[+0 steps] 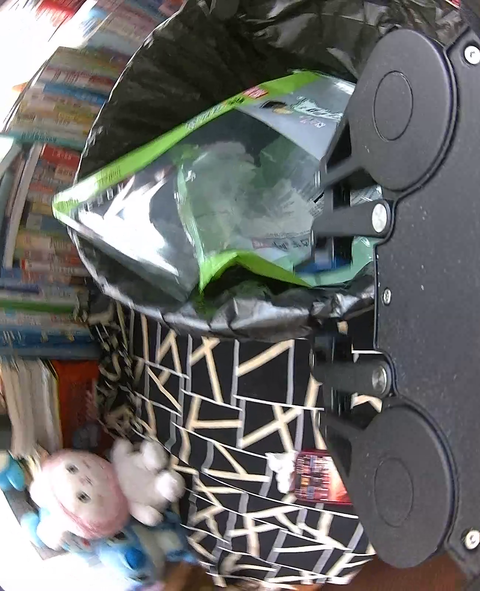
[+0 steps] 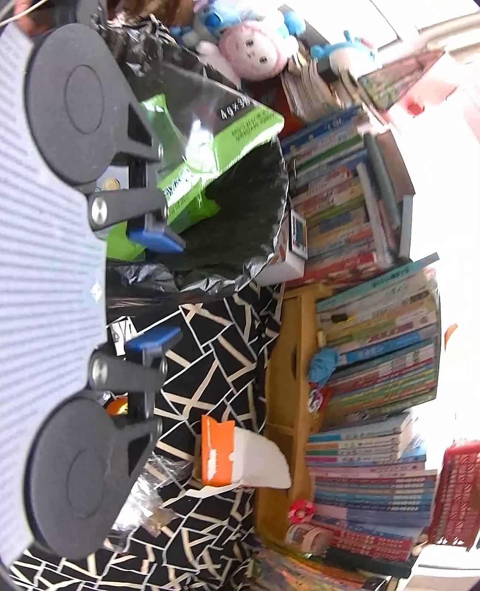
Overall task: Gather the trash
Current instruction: 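Move the right tool back down toward the white tissue on the floor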
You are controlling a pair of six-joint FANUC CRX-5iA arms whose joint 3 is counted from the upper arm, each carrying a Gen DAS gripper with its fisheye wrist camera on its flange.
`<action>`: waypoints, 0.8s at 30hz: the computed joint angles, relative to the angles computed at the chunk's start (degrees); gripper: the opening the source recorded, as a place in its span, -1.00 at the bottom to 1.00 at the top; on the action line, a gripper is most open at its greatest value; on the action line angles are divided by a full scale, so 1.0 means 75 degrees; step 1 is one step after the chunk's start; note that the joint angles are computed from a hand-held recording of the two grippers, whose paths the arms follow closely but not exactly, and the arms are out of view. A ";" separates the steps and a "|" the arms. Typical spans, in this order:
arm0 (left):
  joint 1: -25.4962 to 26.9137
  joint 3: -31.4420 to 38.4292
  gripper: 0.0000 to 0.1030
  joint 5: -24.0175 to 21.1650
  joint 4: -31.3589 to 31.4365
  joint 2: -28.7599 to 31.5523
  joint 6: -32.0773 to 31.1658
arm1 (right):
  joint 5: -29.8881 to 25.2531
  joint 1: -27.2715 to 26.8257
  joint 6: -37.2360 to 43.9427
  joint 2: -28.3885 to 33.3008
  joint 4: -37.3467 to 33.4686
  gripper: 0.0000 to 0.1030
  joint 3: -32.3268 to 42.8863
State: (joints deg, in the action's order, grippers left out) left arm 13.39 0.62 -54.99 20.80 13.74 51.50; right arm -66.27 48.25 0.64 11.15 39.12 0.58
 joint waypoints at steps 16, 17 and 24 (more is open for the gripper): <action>-0.0081 -0.0700 0.02 -0.0257 -0.1269 -0.1234 0.2066 | -0.0302 0.0853 -0.0548 -0.2320 0.1407 0.66 -0.2682; -0.0123 -0.0703 0.02 -0.0247 -0.1330 -0.1259 0.2051 | -0.0487 0.0939 -0.0720 -0.2360 0.1394 0.66 -0.2763; -0.0147 -0.0772 0.02 -0.0383 -0.1004 -0.1256 0.1373 | -0.1955 0.1735 -0.1984 -0.2488 0.0900 0.66 -0.3099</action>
